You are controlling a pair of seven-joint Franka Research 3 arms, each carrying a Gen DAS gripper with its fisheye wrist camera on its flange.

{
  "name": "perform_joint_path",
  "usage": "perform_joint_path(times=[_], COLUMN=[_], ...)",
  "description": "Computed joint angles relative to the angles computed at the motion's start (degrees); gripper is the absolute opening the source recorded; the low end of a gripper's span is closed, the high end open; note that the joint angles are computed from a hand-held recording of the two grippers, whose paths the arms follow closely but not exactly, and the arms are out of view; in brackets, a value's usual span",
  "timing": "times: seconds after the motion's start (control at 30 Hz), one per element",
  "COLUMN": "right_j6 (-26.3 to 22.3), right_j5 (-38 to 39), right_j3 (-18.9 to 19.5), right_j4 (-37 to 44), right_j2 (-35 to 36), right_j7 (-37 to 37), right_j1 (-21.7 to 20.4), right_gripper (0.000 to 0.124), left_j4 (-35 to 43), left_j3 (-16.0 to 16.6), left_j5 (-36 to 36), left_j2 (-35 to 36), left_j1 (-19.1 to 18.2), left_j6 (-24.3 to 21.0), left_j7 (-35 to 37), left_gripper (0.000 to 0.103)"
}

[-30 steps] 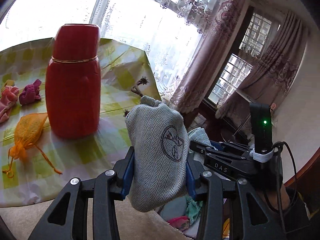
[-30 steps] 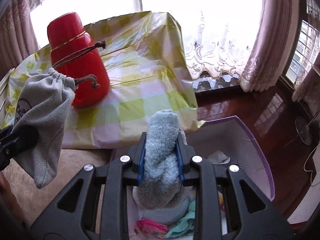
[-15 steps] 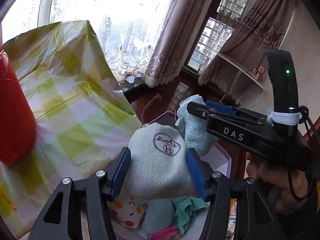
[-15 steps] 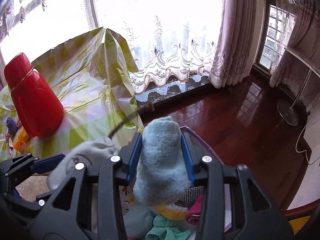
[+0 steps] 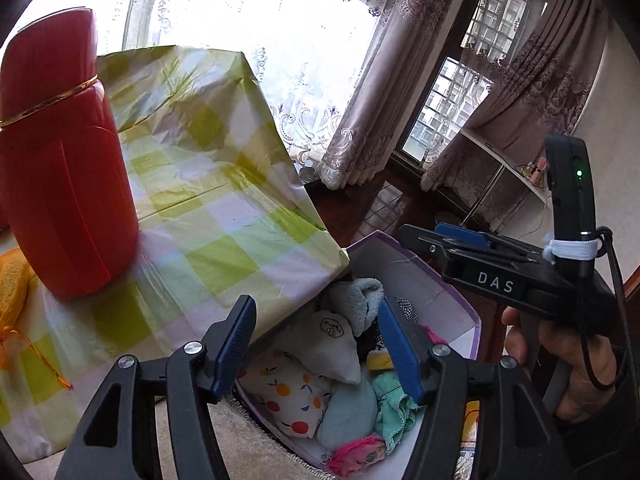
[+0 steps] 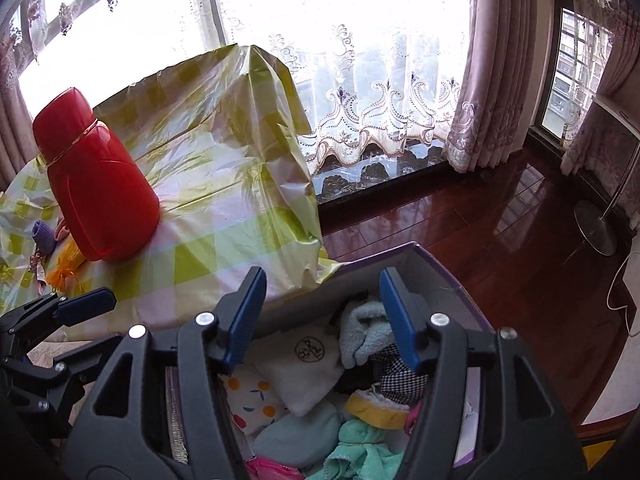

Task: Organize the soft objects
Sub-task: 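Move both open tools back over the remaining soft items, then grasp the purple knit sock with the left tool while the right tool grasps the orange organza bag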

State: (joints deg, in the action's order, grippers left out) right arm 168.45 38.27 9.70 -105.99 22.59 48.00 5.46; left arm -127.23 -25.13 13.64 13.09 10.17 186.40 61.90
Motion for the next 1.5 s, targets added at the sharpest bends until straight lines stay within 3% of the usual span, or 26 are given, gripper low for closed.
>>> perform_joint_path(times=[0.13, 0.27, 0.4, 0.47, 0.6, 0.73, 0.87, 1.03, 1.5], right_j6=[-1.5, -3.8, -6.1, -7.4, -9.6, -10.5, -10.7, -10.6, -8.4], right_j5=[2.6, 5.9, 7.4, 7.9, 8.5, 9.1, 7.0, 6.0, -8.7], right_j3=[2.9, 4.0, 3.7, 3.7, 3.5, 3.9, 3.9, 4.9, 2.8], right_j4=[-1.2, -2.1, -3.1, -3.5, -4.0, -3.9, -2.7, -0.6, 8.9], right_j2=[-1.4, -2.7, -4.0, -4.6, -5.2, -5.3, -4.1, -2.0, 7.4], right_j7=[-4.2, -8.1, -9.8, -11.0, -11.1, -10.7, -8.2, -7.1, 9.5], right_j1=[-0.7, 0.6, 3.3, 4.7, 7.7, 10.8, 14.0, 16.4, 23.7], right_gripper=[0.063, 0.063, 0.063, 0.063, 0.063, 0.063, 0.066, 0.071, 0.073], left_j4=[-5.1, -10.2, -14.7, -16.9, -20.4, -23.7, -26.2, -30.2, -35.3], left_j3=[6.0, 16.4, 19.6, 19.2, 13.9, 10.7, 4.8, 1.6, 3.2], left_j5=[0.1, -4.3, -9.4, -14.9, -30.2, -36.5, -43.0, -43.5, -36.0], left_j2=[-4.4, -8.6, -12.1, -13.7, -16.7, -19.4, -22.3, -26.3, -29.5], left_j1=[-3.9, -12.7, -14.3, -13.6, -8.9, -4.2, 3.2, 10.0, 18.9], left_j6=[3.9, 6.6, 7.6, 8.3, 9.6, 10.6, 10.2, 9.5, 10.0], left_j7=[-2.6, -1.3, 0.4, 3.7, 13.8, 16.0, 18.7, 16.7, 6.9], left_gripper=[0.064, 0.064, 0.064, 0.064, 0.064, 0.064, 0.064, 0.064, 0.064])
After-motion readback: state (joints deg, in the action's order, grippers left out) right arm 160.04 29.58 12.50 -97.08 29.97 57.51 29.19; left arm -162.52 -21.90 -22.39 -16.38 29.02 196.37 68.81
